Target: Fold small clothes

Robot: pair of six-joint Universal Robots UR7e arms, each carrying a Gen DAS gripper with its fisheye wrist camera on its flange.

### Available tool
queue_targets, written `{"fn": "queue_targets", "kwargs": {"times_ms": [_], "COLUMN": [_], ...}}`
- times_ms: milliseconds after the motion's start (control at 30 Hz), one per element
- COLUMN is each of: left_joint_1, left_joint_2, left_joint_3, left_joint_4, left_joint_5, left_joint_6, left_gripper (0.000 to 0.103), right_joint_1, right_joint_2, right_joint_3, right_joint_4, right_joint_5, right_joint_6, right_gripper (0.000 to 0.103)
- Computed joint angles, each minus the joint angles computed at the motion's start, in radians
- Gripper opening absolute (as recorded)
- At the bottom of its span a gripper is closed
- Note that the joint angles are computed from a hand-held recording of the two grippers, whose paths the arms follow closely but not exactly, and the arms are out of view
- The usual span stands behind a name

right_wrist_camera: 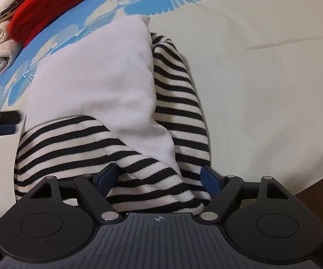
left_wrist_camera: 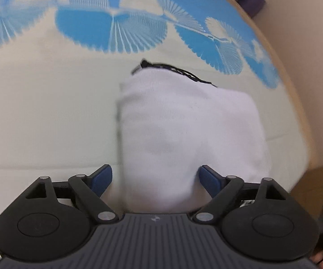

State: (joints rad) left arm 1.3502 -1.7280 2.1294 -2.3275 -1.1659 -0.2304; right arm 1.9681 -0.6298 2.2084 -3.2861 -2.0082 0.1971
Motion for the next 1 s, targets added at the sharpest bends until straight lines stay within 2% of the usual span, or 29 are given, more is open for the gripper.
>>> {"fn": "queue_targets", "kwargs": {"times_ms": [33, 100, 167, 200, 233, 300, 367, 400, 467, 533, 633, 700, 733, 767, 833, 933, 1000], "left_joint_1": [0.038, 0.068, 0.079, 0.086, 0.094, 0.104, 0.086, 0.058, -0.003, -0.025, 0.001, 0.041, 0.058, 0.071, 0.094, 0.097, 0.095], "left_joint_2": [0.025, 0.062, 0.087, 0.097, 0.105, 0.109, 0.094, 0.077, 0.037, 0.014, 0.0, -0.003, -0.001, 0.001, 0.003, -0.026, -0.056], "left_joint_3": [-0.011, -0.02, -0.02, -0.023, -0.027, -0.032, -0.02, -0.005, 0.029, 0.032, 0.002, -0.029, -0.042, -0.055, -0.079, -0.076, -0.085], "left_joint_4": [-0.019, -0.052, -0.085, -0.095, -0.101, -0.107, -0.135, -0.163, -0.256, -0.311, -0.352, -0.367, -0.374, -0.376, -0.365, -0.37, -0.297], "left_joint_5": [-0.055, -0.088, -0.106, -0.119, -0.133, -0.146, -0.105, -0.066, 0.017, 0.063, 0.082, 0.067, 0.067, 0.076, 0.111, 0.156, 0.133], "left_joint_6": [-0.004, 0.0, 0.039, 0.052, 0.061, 0.07, 0.086, 0.111, 0.191, 0.258, 0.278, 0.27, 0.271, 0.268, 0.248, 0.247, 0.256], "left_gripper": [0.091, 0.093, 0.093, 0.093, 0.092, 0.083, 0.055, 0.051, 0.047, 0.047, 0.048, 0.051, 0.057, 0.064, 0.069, 0.068, 0.067], "right_joint_1": [0.0, -0.005, -0.01, -0.01, -0.011, -0.008, 0.009, 0.016, 0.03, 0.051, 0.075, 0.087, 0.095, 0.101, 0.109, 0.119, 0.123], "right_joint_2": [0.003, 0.016, 0.023, 0.025, 0.022, 0.027, 0.039, 0.043, 0.054, 0.084, 0.141, 0.183, 0.203, 0.217, 0.248, 0.29, 0.303], "right_joint_3": [-0.001, -0.012, -0.013, -0.014, -0.01, -0.019, -0.037, -0.044, -0.055, -0.079, -0.137, -0.19, -0.22, -0.245, -0.307, -0.379, -0.4], "right_joint_4": [0.0, -0.006, -0.021, -0.028, -0.038, -0.047, -0.044, -0.049, -0.077, -0.14, -0.231, -0.272, -0.284, -0.279, -0.213, -0.084, -0.029], "right_joint_5": [0.0, 0.004, 0.013, 0.02, 0.033, 0.051, 0.031, 0.031, 0.045, 0.06, 0.093, 0.114, 0.123, 0.127, 0.121, 0.071, 0.061], "right_joint_6": [0.001, -0.007, -0.024, -0.031, -0.034, -0.031, -0.032, -0.026, -0.026, -0.056, -0.088, -0.111, -0.126, -0.136, -0.149, -0.121, -0.102], "right_gripper": [0.081, 0.08, 0.074, 0.066, 0.05, 0.031, 0.023, 0.019, 0.016, 0.014, 0.012, 0.012, 0.012, 0.012, 0.012, 0.012, 0.012]}}
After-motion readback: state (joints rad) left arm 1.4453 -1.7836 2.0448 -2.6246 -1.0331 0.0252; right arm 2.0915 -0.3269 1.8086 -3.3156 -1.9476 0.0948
